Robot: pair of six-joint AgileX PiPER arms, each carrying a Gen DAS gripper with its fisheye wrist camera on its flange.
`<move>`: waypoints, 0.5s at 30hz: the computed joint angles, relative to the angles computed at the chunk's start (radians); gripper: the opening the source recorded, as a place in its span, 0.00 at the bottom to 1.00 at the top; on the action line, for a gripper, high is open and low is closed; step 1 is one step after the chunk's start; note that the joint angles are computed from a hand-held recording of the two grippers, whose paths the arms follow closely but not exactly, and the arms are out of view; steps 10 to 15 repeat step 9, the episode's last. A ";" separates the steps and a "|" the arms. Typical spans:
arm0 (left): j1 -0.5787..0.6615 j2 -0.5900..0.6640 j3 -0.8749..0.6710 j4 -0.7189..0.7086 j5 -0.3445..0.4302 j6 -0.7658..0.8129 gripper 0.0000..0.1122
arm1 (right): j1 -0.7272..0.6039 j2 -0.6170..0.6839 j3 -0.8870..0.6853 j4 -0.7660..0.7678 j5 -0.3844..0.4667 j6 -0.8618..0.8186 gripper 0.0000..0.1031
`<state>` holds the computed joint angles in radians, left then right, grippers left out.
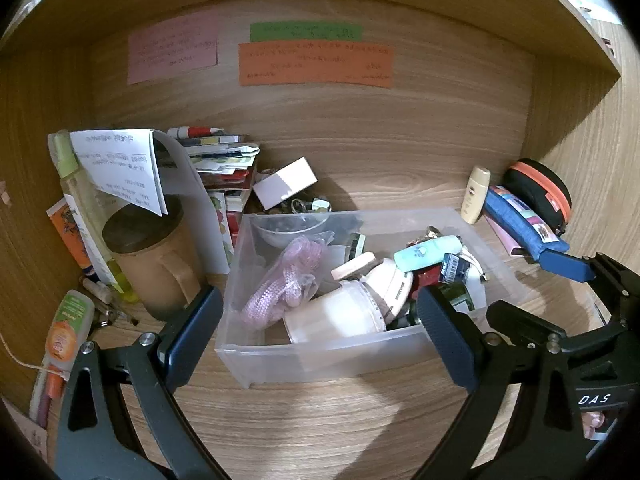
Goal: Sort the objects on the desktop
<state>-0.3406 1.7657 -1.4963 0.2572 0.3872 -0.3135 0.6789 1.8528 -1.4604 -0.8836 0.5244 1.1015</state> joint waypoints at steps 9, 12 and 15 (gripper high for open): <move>0.008 0.012 -0.012 -0.089 0.008 0.093 0.88 | 0.000 -0.003 -0.003 0.011 0.001 -0.007 0.95; 0.008 0.012 -0.012 -0.089 0.008 0.093 0.88 | 0.000 -0.003 -0.003 0.011 0.001 -0.007 0.95; 0.008 0.012 -0.012 -0.089 0.008 0.093 0.88 | 0.000 -0.003 -0.003 0.011 0.001 -0.007 0.95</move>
